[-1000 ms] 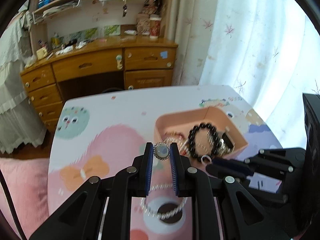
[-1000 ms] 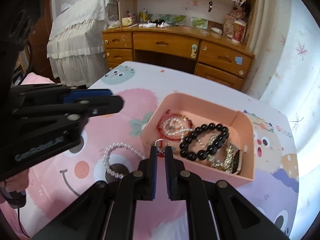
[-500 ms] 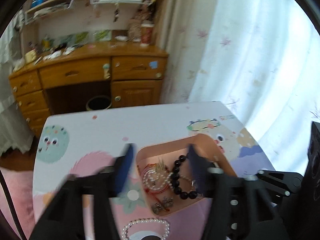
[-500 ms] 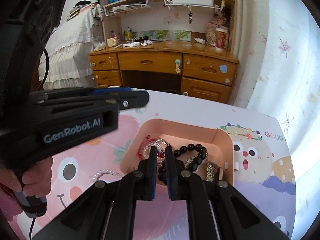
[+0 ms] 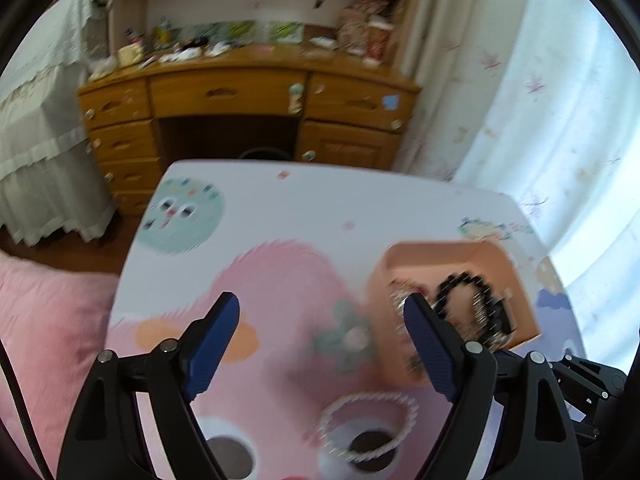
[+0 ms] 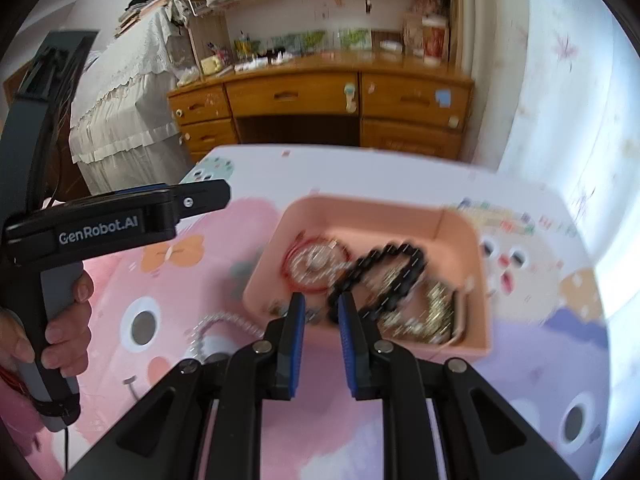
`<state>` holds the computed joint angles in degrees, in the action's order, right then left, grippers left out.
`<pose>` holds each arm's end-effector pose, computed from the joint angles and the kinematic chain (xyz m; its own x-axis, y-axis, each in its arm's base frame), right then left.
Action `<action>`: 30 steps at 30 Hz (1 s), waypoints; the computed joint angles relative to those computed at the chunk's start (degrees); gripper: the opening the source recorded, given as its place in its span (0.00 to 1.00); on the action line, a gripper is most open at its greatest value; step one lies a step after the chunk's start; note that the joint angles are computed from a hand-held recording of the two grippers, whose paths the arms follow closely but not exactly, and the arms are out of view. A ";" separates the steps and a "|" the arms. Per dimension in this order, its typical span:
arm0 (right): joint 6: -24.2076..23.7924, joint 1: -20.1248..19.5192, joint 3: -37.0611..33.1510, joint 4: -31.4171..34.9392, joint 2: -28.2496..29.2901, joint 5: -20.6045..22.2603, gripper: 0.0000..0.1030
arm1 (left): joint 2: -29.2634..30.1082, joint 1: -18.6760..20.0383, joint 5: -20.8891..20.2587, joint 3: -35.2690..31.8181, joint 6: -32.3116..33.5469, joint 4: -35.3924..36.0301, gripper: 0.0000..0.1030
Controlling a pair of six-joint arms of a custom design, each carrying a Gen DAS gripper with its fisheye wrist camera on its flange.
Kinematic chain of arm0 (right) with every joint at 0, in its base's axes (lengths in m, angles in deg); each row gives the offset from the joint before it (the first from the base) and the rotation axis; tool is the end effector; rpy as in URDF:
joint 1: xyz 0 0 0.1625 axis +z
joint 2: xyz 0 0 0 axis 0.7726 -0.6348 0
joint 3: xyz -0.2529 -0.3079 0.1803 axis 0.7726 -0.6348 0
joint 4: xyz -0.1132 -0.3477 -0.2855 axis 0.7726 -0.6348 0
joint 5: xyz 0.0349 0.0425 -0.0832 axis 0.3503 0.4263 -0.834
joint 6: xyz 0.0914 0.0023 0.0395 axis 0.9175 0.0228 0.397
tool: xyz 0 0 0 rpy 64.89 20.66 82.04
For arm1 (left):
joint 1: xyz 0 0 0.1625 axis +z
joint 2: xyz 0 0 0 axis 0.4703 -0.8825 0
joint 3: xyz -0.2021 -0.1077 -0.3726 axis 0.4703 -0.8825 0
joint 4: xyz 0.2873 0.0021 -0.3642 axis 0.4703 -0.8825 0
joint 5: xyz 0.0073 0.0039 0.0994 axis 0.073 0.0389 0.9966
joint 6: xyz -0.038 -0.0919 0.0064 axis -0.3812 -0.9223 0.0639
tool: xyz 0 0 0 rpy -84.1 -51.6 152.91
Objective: Organize jewelry
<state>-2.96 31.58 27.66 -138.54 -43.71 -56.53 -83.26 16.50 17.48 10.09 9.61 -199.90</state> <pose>0.0146 -0.7139 0.3563 -0.6983 -0.4960 0.5161 -0.6571 0.7302 -0.1873 -0.4024 -0.7003 -0.0433 -0.8058 -0.1985 -0.5579 0.2545 0.7346 -0.6290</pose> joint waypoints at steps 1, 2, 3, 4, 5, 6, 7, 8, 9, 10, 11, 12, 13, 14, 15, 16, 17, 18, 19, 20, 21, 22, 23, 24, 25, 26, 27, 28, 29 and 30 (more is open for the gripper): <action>1.84 -0.03 -0.35 1.76 0.30 -0.79 0.16 | -0.75 -0.05 0.14 1.10 -2.33 1.84 0.81; 4.40 -0.12 -0.82 3.97 0.71 -1.70 0.16 | -1.61 -0.09 0.03 2.32 -5.03 4.02 0.81; 6.58 -0.23 -1.34 5.86 1.11 -2.15 0.16 | -2.09 -0.15 0.21 3.16 -7.58 5.64 0.81; 8.42 -0.42 -1.71 7.41 1.36 -2.21 0.16 | -2.84 -0.21 -0.34 4.32 -9.61 7.08 0.81; 10.88 -0.63 -2.25 9.36 1.73 -2.16 0.16 | -3.60 -0.26 -0.98 5.53 -11.63 8.50 0.81; 12.64 -0.78 -2.54 10.46 1.98 -2.12 0.16 | -4.46 -0.32 -1.90 6.96 -13.46 9.68 0.81; 14.01 -0.88 -2.67 11.20 2.15 -2.04 0.16 | -5.03 -0.36 -2.77 7.99 -14.49 10.35 0.81; 15.60 -0.94 -2.82 11.86 2.37 -2.01 0.16 | -5.36 -0.40 -3.54 8.56 -15.28 11.18 0.81; 16.25 -0.98 -2.79 12.02 2.43 -2.09 0.16 | -5.87 -0.46 -4.29 9.34 -16.01 12.02 0.81; 17.10 -0.92 -2.65 12.03 2.57 -2.56 0.16 | -6.39 -0.59 -4.92 10.21 -16.86 12.91 0.81; 17.77 -0.73 -2.75 12.14 2.80 -3.15 0.16 | -6.64 -0.78 -5.46 10.73 -17.56 13.61 0.81; 18.34 -0.51 -2.54 11.92 3.00 -4.05 0.16 | -7.06 -0.87 -6.17 11.45 -18.05 13.97 0.81; 18.64 -0.34 -2.31 11.64 3.12 -4.76 0.16 | -7.50 -0.99 -6.93 12.18 -18.49 14.18 0.81; 18.99 -0.08 -2.01 11.25 3.26 -5.67 0.16 | -7.97 -1.06 -7.89 12.99 -18.83 14.24 0.81; 19.36 0.10 -2.01 11.19 3.47 -6.28 0.16 | -8.35 -1.14 -8.63 13.61 -19.22 14.43 0.81; 19.89 0.25 -1.93 11.20 3.57 -6.74 0.16 | -8.74 -1.24 -9.35 14.23 -19.67 14.67 0.81; 20.38 0.48 -1.74 10.83 3.65 -7.34 0.16 | -9.08 -1.27 -9.89 14.77 -19.93 14.64 0.81; 20.43 0.74 -1.78 10.53 3.81 -7.93 0.16 | -9.47 -1.34 -10.44 15.39 -20.24 14.45 0.81; 20.41 0.96 -1.81 10.53 3.99 -8.51 0.16 | -9.89 -1.39 -11.07 16.14 -20.47 13.91 0.81; 20.15 1.38 -1.60 9.79 4.21 -9.69 0.16 | -10.18 -1.45 -11.60 16.75 -20.60 13.32 0.81; 19.97 1.59 -1.74 9.48 4.51 -10.47 0.16 | -10.40 -1.55 -11.92 17.08 -21.03 13.68 0.81; 19.69 2.10 -1.61 8.82 4.84 -12.04 0.16 | -10.56 -1.69 -11.99 17.23 -21.43 14.46 0.81; 19.37 2.47 -1.57 8.39 5.10 -13.24 0.16 | -10.72 -1.79 -12.00 17.50 -21.55 14.70 0.81; 18.72 2.97 -1.38 7.55 5.45 -14.88 0.15 | -10.89 -1.89 -11.97 17.79 -21.67 14.83 0.81; 17.56 3.56 -1.11 6.18 5.96 -16.87 0.08 | -11.02 -1.94 -11.96 17.94 -21.97 15.03 0.81; 16.24 3.95 -0.83 5.19 6.28 -18.09 0.07 | -11.20 -1.98 -12.03 18.17 -22.20 15.08 0.81; 15.78 4.12 -0.94 5.11 6.51 -18.48 0.07 | -11.44 -1.98 -12.10 18.44 -22.21 14.96 0.81; 15.45 4.31 -1.06 5.44 6.70 -18.77 0.07 | -11.67 -2.05 -11.96 18.74 -22.29 14.90 0.81; 15.58 4.41 -1.36 6.54 6.80 -18.60 0.07 | -11.99 -2.10 -11.71 19.04 -22.41 15.06 0.81; 15.93 4.52 -1.61 7.45 6.92 -18.34 0.07 | -12.19 -2.17 -11.41 19.21 -22.56 15.33 0.81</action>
